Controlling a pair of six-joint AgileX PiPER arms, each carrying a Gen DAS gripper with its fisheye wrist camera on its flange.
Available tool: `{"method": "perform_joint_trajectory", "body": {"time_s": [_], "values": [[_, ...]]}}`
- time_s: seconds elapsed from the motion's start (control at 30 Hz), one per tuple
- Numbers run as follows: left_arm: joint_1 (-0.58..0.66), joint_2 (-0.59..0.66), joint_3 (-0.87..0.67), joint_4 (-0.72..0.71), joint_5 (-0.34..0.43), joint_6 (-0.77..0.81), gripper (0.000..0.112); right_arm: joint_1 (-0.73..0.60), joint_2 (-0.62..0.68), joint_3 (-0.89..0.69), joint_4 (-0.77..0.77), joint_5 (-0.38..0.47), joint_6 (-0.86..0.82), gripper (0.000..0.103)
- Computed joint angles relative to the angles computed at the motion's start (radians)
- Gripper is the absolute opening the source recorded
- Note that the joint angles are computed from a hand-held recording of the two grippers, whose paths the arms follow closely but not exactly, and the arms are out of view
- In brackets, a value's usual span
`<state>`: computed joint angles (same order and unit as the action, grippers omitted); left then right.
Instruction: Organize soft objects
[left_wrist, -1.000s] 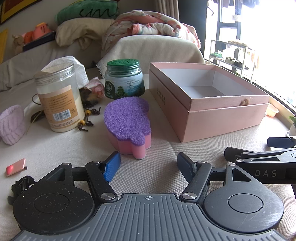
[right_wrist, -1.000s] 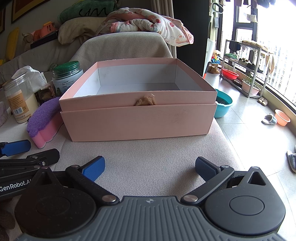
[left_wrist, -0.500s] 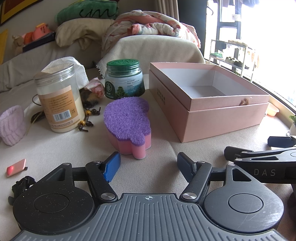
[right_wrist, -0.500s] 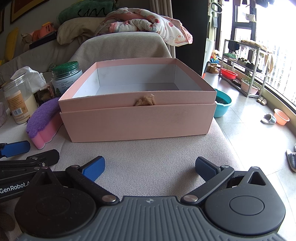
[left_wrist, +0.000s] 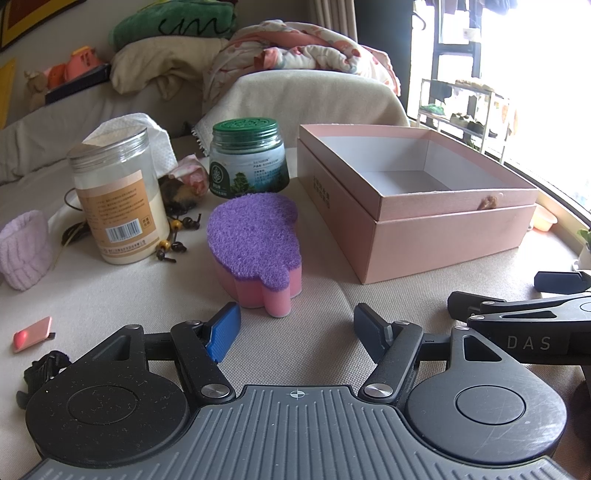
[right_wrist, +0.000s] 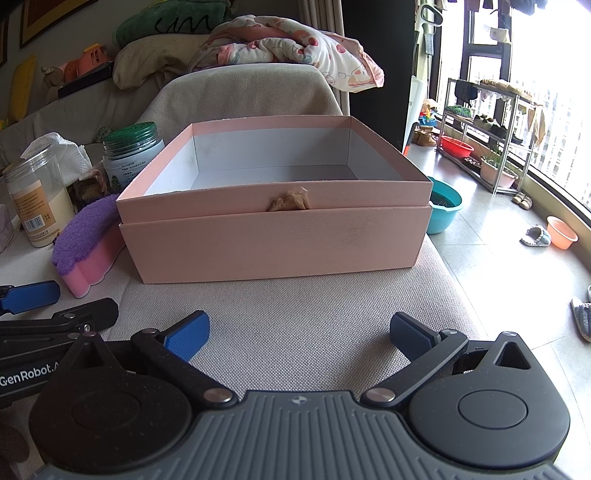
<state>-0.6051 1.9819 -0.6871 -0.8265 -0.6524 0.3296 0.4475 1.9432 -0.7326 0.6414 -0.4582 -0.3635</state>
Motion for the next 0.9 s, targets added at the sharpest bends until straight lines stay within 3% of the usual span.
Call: {"method": "perform_joint_trajectory", "body": {"time_s": [0.43, 0.5, 0.57, 0.67, 0.8, 0.9], "values": [[0.003, -0.002, 0.003, 0.014, 0.000, -0.012, 0.073, -0.002, -0.003, 0.005, -0.005, -0.001, 0.004, 0.103], [0.022, -0.009, 0.024, 0.108, 0.000, -0.083, 0.073, -0.016, -0.011, -0.001, -0.036, 0.029, 0.005, 0.103], [0.048, -0.021, 0.051, 0.230, 0.001, -0.162, 0.072, -0.053, -0.034, -0.018, -0.087, 0.117, -0.001, 0.103], [0.092, -0.067, 0.106, 0.409, -0.010, -0.295, 0.072, -0.070, -0.062, -0.037, -0.025, 0.204, -0.097, 0.103], [0.200, -0.235, 0.240, 0.636, -0.035, -0.453, 0.072, -0.066, -0.067, -0.025, -0.038, 0.205, -0.093, 0.103], [0.384, -0.393, 0.329, 0.845, -0.019, -0.559, 0.072, -0.066, -0.068, -0.020, -0.049, 0.201, -0.078, 0.103]]}}
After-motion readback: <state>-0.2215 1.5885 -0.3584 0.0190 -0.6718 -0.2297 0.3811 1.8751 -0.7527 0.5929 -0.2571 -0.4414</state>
